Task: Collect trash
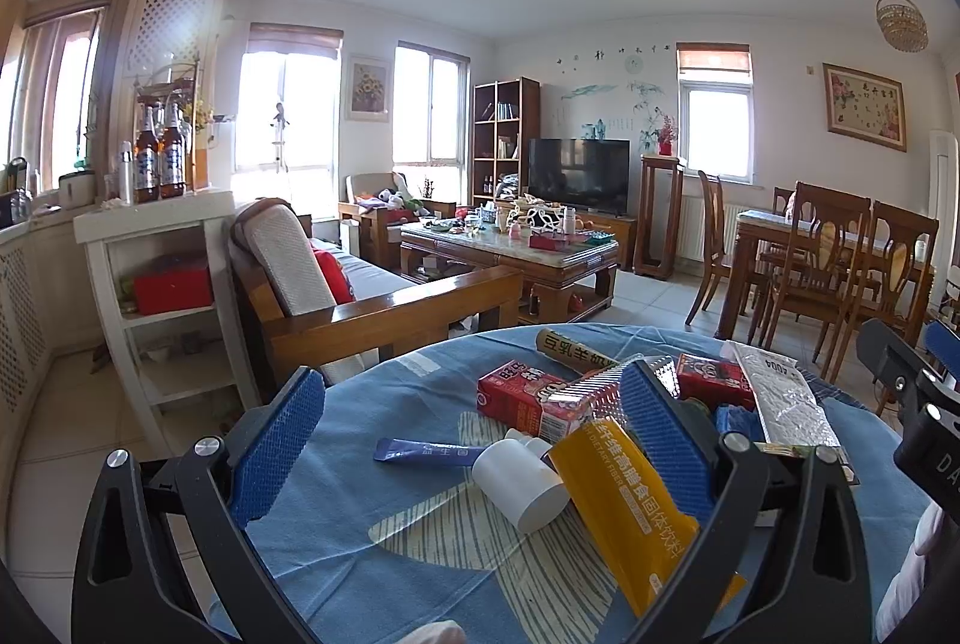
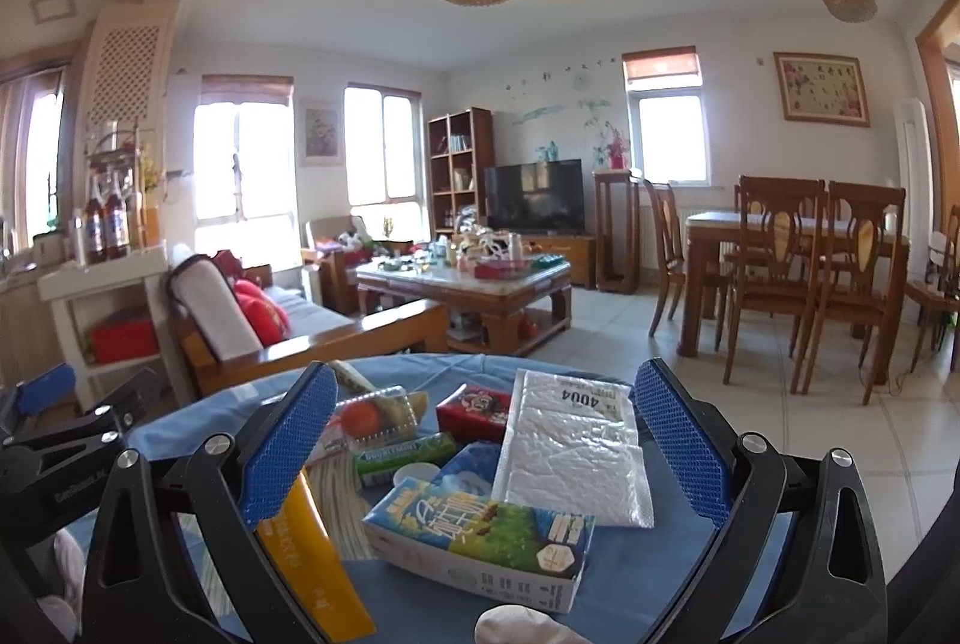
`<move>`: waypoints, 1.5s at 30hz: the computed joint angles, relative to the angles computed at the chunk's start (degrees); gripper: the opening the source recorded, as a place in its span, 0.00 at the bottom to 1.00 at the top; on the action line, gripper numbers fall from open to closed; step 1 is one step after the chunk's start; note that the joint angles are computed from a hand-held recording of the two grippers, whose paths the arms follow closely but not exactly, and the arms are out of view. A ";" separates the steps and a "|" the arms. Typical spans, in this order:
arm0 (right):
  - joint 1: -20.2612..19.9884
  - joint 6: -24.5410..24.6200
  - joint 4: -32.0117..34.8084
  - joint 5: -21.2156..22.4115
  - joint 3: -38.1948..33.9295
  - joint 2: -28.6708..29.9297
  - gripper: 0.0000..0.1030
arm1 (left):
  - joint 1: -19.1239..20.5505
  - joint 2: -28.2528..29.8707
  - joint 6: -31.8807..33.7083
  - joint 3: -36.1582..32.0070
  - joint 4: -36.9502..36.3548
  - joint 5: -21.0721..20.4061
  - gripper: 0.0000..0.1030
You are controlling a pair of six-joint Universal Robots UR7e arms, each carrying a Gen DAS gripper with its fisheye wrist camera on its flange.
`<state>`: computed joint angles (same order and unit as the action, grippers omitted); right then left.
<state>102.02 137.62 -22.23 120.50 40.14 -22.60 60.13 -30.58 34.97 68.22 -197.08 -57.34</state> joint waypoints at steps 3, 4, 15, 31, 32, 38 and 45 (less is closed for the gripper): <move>-0.01 0.11 0.12 -0.01 -0.14 0.06 0.95 | -0.01 0.02 0.08 -0.03 0.01 0.03 0.95; 0.01 0.04 0.12 0.05 -0.26 0.16 0.95 | -0.01 0.02 0.08 -0.03 0.01 0.03 0.95; 0.02 0.26 0.10 0.26 -0.09 0.03 0.95 | -0.02 0.01 0.01 -0.06 0.11 0.06 0.95; -0.33 3.18 4.01 1.53 -3.11 0.91 0.95 | 0.33 -0.91 -2.74 0.09 5.41 -1.12 0.95; -0.48 4.49 5.15 1.27 -3.33 0.76 0.95 | 0.50 -1.21 -3.45 0.15 6.60 -1.72 0.95; -3.21 20.69 24.22 -4.52 -9.97 0.39 0.95 | 2.16 -3.10 -9.92 -1.39 19.44 -6.63 0.95; -6.23 26.22 54.03 -10.06 -31.88 6.82 0.95 | 4.08 -1.02 -8.01 -14.69 47.37 -12.77 0.95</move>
<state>95.78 163.84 31.80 110.44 8.26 -15.78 64.21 -31.60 26.96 53.53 -149.71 -70.11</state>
